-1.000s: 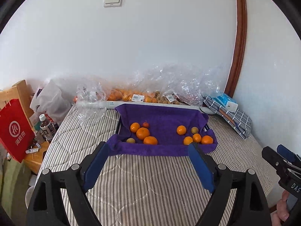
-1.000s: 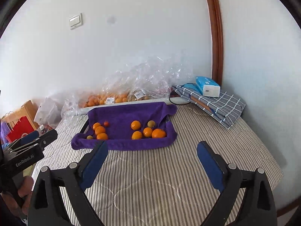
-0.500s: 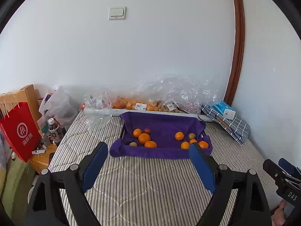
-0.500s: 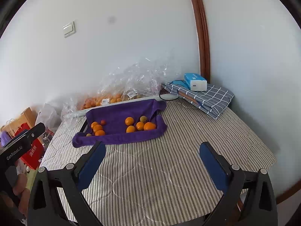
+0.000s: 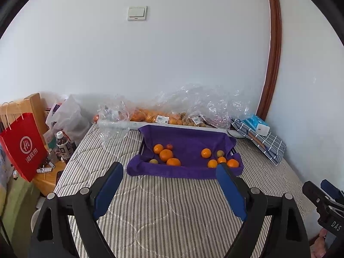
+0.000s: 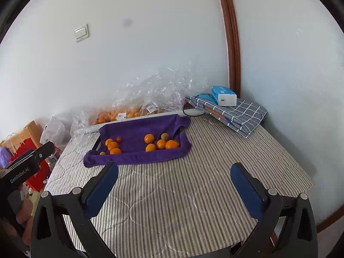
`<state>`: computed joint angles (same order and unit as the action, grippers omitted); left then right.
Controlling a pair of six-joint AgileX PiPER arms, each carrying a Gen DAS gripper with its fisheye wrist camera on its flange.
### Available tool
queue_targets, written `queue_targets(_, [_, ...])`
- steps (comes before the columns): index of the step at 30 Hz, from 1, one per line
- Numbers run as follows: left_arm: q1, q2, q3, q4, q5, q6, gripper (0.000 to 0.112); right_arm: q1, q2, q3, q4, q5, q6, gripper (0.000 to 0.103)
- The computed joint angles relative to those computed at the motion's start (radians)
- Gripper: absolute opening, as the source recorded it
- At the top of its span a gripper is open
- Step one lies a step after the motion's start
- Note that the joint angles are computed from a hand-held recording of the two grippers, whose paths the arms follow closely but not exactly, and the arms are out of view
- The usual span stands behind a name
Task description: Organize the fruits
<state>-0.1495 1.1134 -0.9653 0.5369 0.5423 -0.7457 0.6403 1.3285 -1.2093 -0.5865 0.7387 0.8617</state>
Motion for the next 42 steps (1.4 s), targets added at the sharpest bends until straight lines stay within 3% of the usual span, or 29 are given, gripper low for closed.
queue_targets(8, [-0.004, -0.011, 0.008, 0.027, 0.01, -0.025, 0.088, 0.025, -0.003, -0.001, -0.02, 0.02, 0.015, 0.102])
queue_targets(16, [0.053, -0.012, 0.015, -0.069, -0.016, 0.067, 0.088, 0.044, 0.005, 0.003, -0.036, 0.032, 0.034, 0.102])
queue_targets(42, [0.064, -0.035, 0.023, -0.089, -0.007, 0.109, 0.089, 0.068, -0.012, 0.009, -0.057, 0.053, 0.067, 0.102])
